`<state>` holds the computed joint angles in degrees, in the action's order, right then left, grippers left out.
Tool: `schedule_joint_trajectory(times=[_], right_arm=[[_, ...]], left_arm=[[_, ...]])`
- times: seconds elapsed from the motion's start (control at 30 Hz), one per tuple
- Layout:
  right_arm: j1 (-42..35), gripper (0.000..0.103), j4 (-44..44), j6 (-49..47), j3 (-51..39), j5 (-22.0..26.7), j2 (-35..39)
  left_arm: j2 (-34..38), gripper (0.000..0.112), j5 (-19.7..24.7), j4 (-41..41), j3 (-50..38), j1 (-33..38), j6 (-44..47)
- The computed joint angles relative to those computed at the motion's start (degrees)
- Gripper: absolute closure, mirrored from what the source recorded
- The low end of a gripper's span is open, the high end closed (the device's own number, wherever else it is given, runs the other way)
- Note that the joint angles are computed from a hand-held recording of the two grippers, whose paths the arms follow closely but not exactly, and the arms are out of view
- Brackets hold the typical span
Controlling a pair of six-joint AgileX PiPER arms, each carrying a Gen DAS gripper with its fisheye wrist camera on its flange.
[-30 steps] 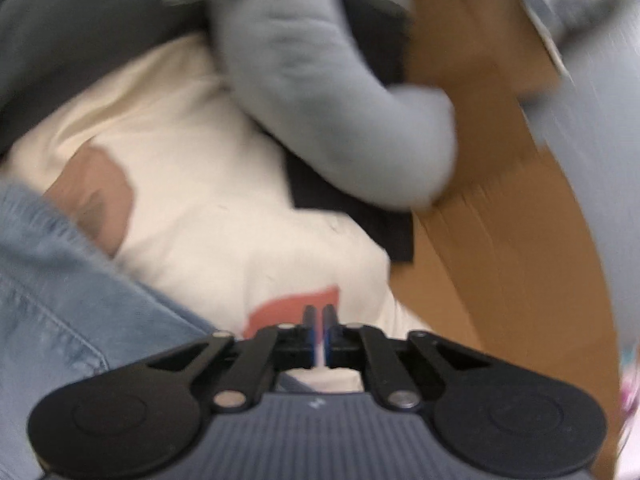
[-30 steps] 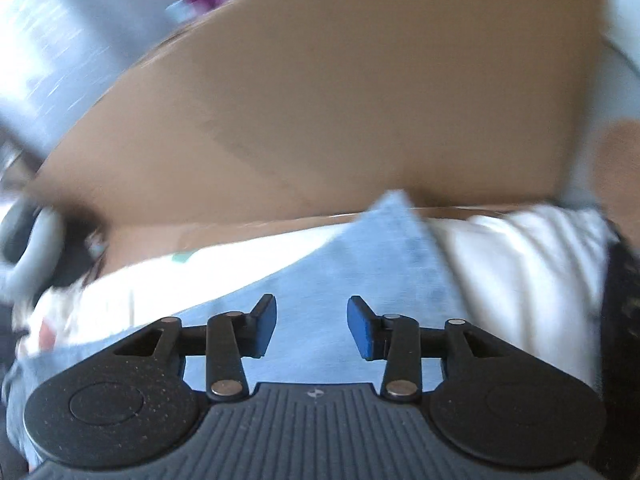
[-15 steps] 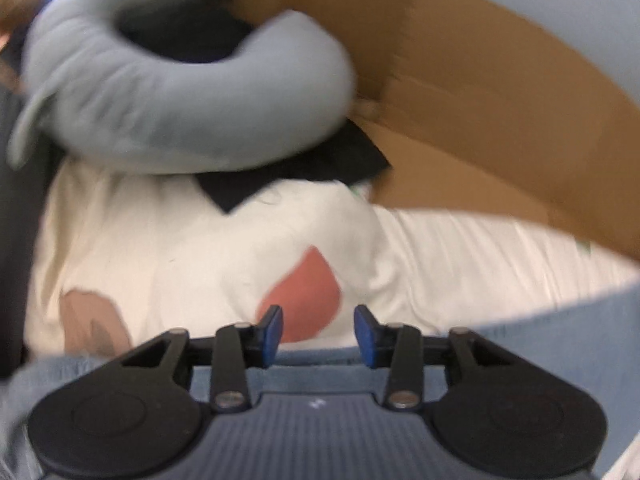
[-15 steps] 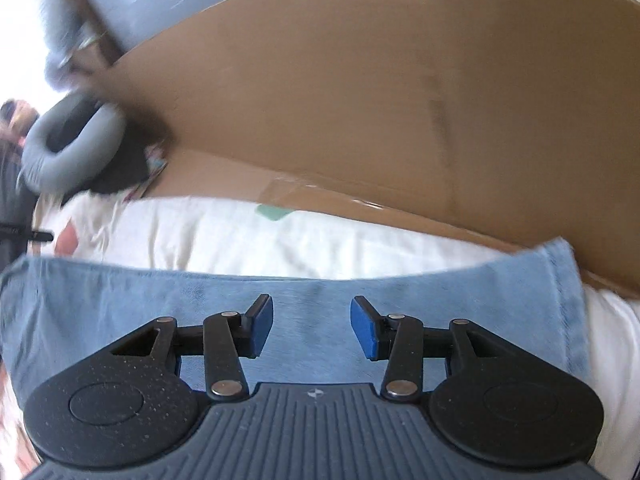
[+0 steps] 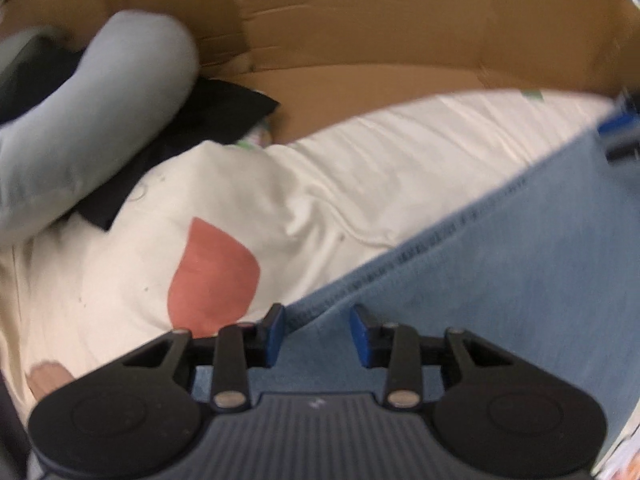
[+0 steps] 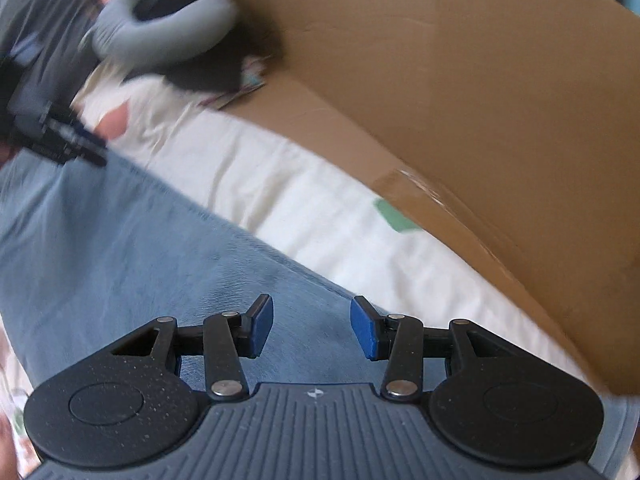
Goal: Fold clothes
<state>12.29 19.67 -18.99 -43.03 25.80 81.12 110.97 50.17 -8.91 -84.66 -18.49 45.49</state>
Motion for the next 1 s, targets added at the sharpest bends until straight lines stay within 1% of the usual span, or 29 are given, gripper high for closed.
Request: schedule_joint_trajectory(times=[0.07, 0.13, 0.17, 0.2, 0.23, 0.27, 0.33, 0.47, 0.57, 0.63, 0.73, 0.8, 0.83, 0.87, 0.93, 0.97, 1.0], right_arm=[[1.0, 0.053, -1.19, -1.62, -1.82, 0.19, 1.7], [0.84, 0.053, 0.23, -5.22, -3.7, 1.44, 3.52], [0.65, 0.053, 1.09, -7.09, -4.66, 2.2, 4.44], [0.48, 0.053, 1.85, -8.86, -5.63, 2.99, 5.36], [0.34, 0.053, 2.5, -10.49, -6.63, 3.8, 6.28], [0.19, 0.053, 3.09, -12.08, -7.65, 4.63, 7.21], [-0.03, 0.053, 4.37, -15.49, -9.46, 6.46, 8.61], [0.5, 0.053, 4.33, -18.7, -12.53, 8.45, 11.23], [1.34, 0.053, 3.32, -19.83, -14.6, 9.43, 13.29], [1.6, 0.054, 3.58, -21.18, -15.98, 10.53, 14.86], [2.61, 0.06, 1.43, -21.04, -17.97, 11.82, 17.2], [2.98, 0.061, 0.43, -21.18, -18.85, 12.31, 18.34], [3.0, 0.063, 0.35, -21.59, -19.09, 12.53, 18.65], [2.95, 0.071, 0.45, -22.16, -19.24, 12.76, 18.84], [2.97, 0.075, -0.01, -22.95, -19.36, 13.27, 18.83], [2.89, 0.083, 0.0, -23.76, -19.43, 13.75, 18.74], [3.03, 0.084, -0.56, -24.25, -19.37, 13.98, 18.51]], left_arm=[[-0.14, 0.074, -0.64, 1.03, 0.84, -0.65, 1.95], [-0.36, 0.074, -1.26, 2.03, 1.65, -1.03, 4.21], [-0.39, 0.076, -1.35, 2.64, 1.92, -1.26, 5.26], [-0.39, 0.08, -1.01, 3.35, 2.04, -1.51, 6.25], [-0.31, 0.088, -0.56, 4.04, 2.05, -1.73, 7.17], [-0.1, 0.095, -0.04, 4.76, 1.92, -1.88, 8.0], [-0.33, 0.099, -0.6, 6.27, 2.6, -2.24, 9.9], [-1.76, 0.106, -2.15, 4.71, 4.24, -1.6, 14.33], [-3.6, 0.108, -4.33, 2.91, 6.49, -1.1, 18.43], [-4.22, 0.108, -4.82, 1.71, 6.98, -0.81, 19.69], [-4.38, 0.108, -4.27, 0.26, 6.37, -0.5, 19.72], [-4.28, 0.108, -4.3, 0.31, 6.22, -0.7, 19.5], [-4.26, 0.108, -4.62, 0.49, 6.37, -0.88, 19.45], [-4.23, 0.108, -4.89, 0.66, 6.53, -1.02, 19.29], [-4.14, 0.108, -5.19, 0.77, 6.64, -1.21, 18.94], [-4.09, 0.108, -5.27, 0.7, 6.66, -1.21, 18.81], [-4.06, 0.108, -5.29, 0.48, 6.68, -1.08, 18.75]])
